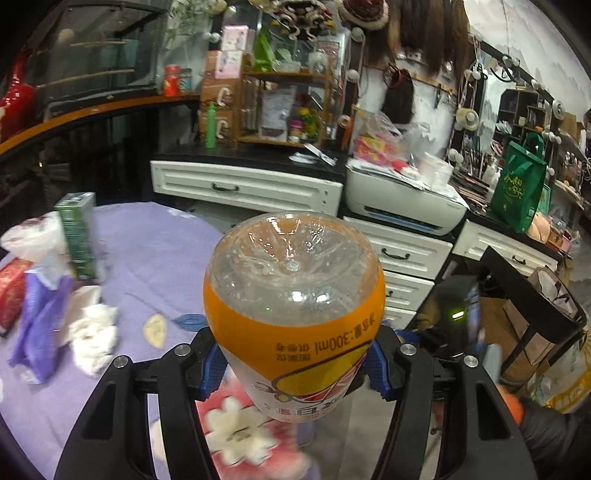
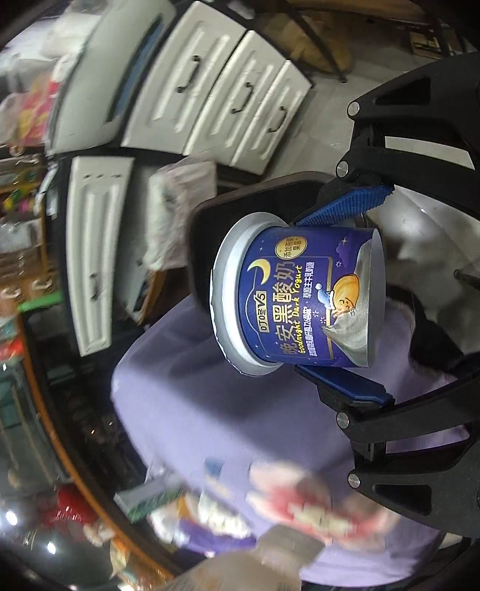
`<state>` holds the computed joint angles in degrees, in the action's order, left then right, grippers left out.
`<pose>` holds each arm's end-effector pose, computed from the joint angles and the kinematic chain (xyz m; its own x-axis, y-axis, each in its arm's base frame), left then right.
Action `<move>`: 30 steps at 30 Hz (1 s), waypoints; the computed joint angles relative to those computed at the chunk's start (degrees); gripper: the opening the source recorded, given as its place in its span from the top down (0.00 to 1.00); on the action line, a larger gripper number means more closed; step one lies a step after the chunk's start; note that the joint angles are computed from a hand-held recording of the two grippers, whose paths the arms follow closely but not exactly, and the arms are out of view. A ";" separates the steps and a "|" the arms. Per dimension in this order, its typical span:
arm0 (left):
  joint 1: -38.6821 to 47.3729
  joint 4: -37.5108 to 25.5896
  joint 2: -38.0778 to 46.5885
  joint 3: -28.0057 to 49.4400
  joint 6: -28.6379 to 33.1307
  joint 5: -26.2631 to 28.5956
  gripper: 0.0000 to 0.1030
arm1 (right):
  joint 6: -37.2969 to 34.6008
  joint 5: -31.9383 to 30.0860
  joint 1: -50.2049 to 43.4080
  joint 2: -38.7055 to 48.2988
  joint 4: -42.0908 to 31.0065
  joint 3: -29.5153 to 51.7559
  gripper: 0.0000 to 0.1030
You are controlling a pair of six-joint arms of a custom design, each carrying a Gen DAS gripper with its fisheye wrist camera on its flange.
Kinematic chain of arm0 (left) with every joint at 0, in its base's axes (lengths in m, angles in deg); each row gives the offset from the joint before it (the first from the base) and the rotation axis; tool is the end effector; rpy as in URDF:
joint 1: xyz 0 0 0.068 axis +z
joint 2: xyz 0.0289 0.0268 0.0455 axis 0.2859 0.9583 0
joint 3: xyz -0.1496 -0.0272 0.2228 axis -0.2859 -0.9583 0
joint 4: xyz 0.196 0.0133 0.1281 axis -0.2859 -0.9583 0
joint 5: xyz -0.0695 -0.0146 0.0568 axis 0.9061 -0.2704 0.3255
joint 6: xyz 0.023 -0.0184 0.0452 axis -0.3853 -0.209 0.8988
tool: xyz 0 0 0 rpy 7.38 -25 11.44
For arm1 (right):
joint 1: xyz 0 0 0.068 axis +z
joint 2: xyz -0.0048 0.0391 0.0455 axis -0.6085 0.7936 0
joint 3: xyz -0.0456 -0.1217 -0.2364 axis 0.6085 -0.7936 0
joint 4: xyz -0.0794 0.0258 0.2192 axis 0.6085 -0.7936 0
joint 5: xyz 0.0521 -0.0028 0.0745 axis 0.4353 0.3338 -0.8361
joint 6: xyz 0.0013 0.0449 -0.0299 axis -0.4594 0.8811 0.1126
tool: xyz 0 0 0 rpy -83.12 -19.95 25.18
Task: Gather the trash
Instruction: 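Carry bottle and cup to the black bin and release both inside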
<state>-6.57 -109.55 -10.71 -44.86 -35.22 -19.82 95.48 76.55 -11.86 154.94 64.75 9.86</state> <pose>0.1473 -0.0619 0.2475 -0.5728 0.0831 -0.8155 0.2884 0.9517 -0.1056 0.2328 0.1127 0.1414 -0.7671 -0.0234 -0.6411 -0.2221 0.9472 0.2312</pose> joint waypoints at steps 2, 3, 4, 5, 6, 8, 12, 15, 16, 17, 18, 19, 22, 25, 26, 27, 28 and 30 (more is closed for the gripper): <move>-2.03 2.47 3.15 0.06 -0.90 -0.79 0.41 | -0.60 -0.97 -1.30 4.75 4.03 0.00 0.30; -3.22 4.17 5.32 0.16 -1.26 -1.45 0.41 | -0.62 -1.55 -1.67 6.75 5.57 0.33 0.30; -4.10 5.67 7.23 0.20 -1.54 -2.01 0.41 | -0.64 -2.05 -1.84 8.20 5.96 1.12 0.30; -4.44 6.45 8.30 0.16 -1.70 -2.19 0.41 | -0.93 -2.97 -2.46 11.40 6.88 2.50 0.30; -4.83 7.48 10.19 0.40 -2.03 -2.22 0.41 | -0.62 -2.82 -2.39 13.08 6.86 3.57 0.30; -5.26 8.93 12.70 0.74 -2.35 -2.36 0.41 | -0.68 -3.41 -3.00 18.63 7.70 6.42 0.30; -5.42 11.82 17.44 1.10 -3.00 -2.48 0.41 | -0.81 -4.41 -3.58 27.00 8.43 11.25 0.30; -5.81 13.27 20.17 1.39 -2.98 -3.20 0.41 | 0.08 -6.56 -4.58 30.57 9.37 12.99 0.30; -5.97 13.78 21.11 1.49 -2.97 -3.41 0.41 | 0.14 -6.38 -4.65 31.26 9.49 13.25 0.29; -6.12 14.06 21.75 1.64 -2.99 -3.59 0.41 | 0.09 -5.87 -4.65 31.49 9.49 13.20 0.28; -6.29 14.52 22.89 1.95 -3.00 -3.79 0.41 | 0.05 -5.59 -4.65 31.50 9.77 12.90 0.27; -6.44 14.84 23.95 2.33 -3.00 -3.87 0.41 | 0.08 -5.33 -4.81 31.07 10.71 11.85 0.26; -6.91 15.84 26.57 3.32 -2.91 -4.23 0.41 | -0.19 -4.61 -5.36 28.16 13.49 7.82 0.26; -7.59 16.97 29.95 4.64 -3.21 -4.45 0.41 | -1.12 -3.79 -6.91 24.16 16.27 2.66 0.26; -7.69 17.17 30.97 5.01 -3.34 -4.24 0.41 | -1.30 -3.69 -7.59 23.14 16.80 1.36 0.26; -7.95 17.54 33.03 5.97 -3.58 -4.13 0.41 | -1.37 -3.70 -8.32 22.16 17.33 0.04 0.26; -8.20 17.82 34.75 6.70 -3.70 -4.12 0.41 | -1.35 -3.67 -9.13 21.15 18.08 -1.49 0.26; -8.70 18.09 37.95 8.24 -3.82 -4.54 0.41 | -1.30 -3.86 -10.83 19.42 19.58 -4.42 0.26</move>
<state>-15.27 -91.46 27.25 -36.62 -39.04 -24.36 94.18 72.69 -22.68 174.36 84.33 5.44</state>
